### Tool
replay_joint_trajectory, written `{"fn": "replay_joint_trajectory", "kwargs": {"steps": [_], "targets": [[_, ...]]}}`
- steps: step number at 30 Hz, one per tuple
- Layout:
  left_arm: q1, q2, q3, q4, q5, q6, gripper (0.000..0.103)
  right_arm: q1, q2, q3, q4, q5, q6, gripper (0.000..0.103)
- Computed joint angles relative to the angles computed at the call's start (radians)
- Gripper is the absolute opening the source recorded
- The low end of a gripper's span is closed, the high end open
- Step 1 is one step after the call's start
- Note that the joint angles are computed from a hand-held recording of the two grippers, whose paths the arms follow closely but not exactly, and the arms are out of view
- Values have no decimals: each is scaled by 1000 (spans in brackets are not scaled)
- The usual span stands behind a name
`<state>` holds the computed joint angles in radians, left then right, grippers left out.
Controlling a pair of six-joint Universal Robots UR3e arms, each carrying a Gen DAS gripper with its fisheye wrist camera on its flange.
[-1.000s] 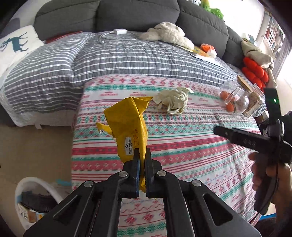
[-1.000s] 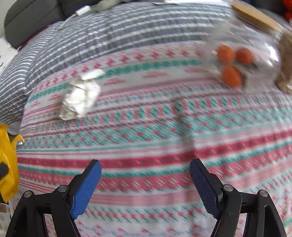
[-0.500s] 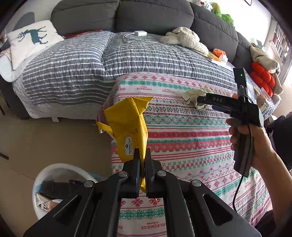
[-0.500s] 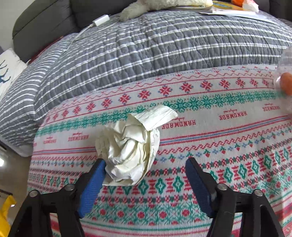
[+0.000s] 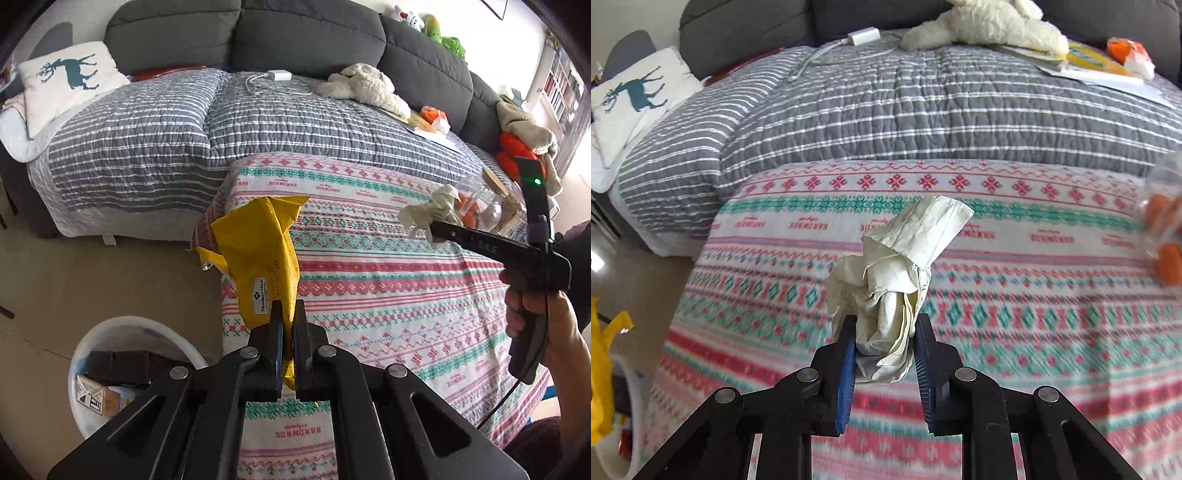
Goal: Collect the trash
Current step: 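Carry both items over the bucket and open both grippers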
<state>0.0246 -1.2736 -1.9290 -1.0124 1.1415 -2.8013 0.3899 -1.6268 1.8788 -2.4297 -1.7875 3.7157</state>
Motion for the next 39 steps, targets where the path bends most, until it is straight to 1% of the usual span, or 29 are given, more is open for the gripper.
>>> {"fn": "replay_joint_trajectory", "kwargs": {"steps": [4, 6, 9, 12, 15, 16, 18, 19, 20, 22, 23, 24, 25, 27, 28, 32, 35, 36, 37, 38, 39], "targets": [[19, 105, -7, -97, -32, 36, 4, 80, -104, 15, 96, -61, 53, 25], [36, 159, -9, -150, -49, 65, 4, 126, -158, 24, 159, -89, 102, 25], [84, 268, -18, -260, -72, 143, 4, 200, -206, 20, 236, -125, 171, 25], [198, 393, -18, -441, -118, 272, 4, 287, -205, -25, 308, -169, 230, 25], [390, 508, 5, -695, -175, 471, 4, 373, -181, -82, 368, -197, 292, 26], [490, 550, 26, -823, -198, 577, 4, 404, -170, -100, 385, -206, 314, 26], [668, 604, 61, -1030, -227, 765, 4, 453, -149, -124, 403, -219, 342, 26], [771, 624, 80, -1141, -230, 873, 4, 478, -135, -128, 396, -223, 351, 26], [854, 635, 93, -1223, -225, 955, 4, 500, -123, -125, 379, -228, 358, 26], [983, 638, 100, -1320, -211, 1070, 4, 528, -104, -115, 349, -224, 366, 26], [1029, 637, 100, -1350, -205, 1113, 4, 538, -85, -125, 351, -208, 377, 26], [1059, 630, 92, -1354, -202, 1138, 4, 541, -75, -128, 339, -192, 377, 26], [1072, 619, 77, -1338, -198, 1143, 4, 545, -60, -133, 312, -180, 365, 26], [1061, 597, 31, -1261, -189, 1091, 4, 563, -13, -179, 312, -191, 348, 26], [1014, 565, -4, -1170, -178, 1012, 4, 571, 15, -204, 312, -197, 337, 26], [868, 469, -104, -893, -119, 784, 7, 572, 75, -243, 283, -174, 313, 26], [759, 401, -140, -729, -58, 651, 15, 573, 116, -273, 275, -163, 298, 26], [736, 385, -142, -694, -39, 614, 26, 573, 128, -280, 272, -159, 293, 26], [729, 378, -142, -679, -30, 593, 45, 574, 139, -287, 270, -157, 291, 26], [738, 380, -136, -688, -34, 593, 56, 574, 145, -293, 272, -155, 291, 26], [753, 388, -131, -708, -41, 602, 72, 574, 155, -300, 272, -152, 289, 26]]}}
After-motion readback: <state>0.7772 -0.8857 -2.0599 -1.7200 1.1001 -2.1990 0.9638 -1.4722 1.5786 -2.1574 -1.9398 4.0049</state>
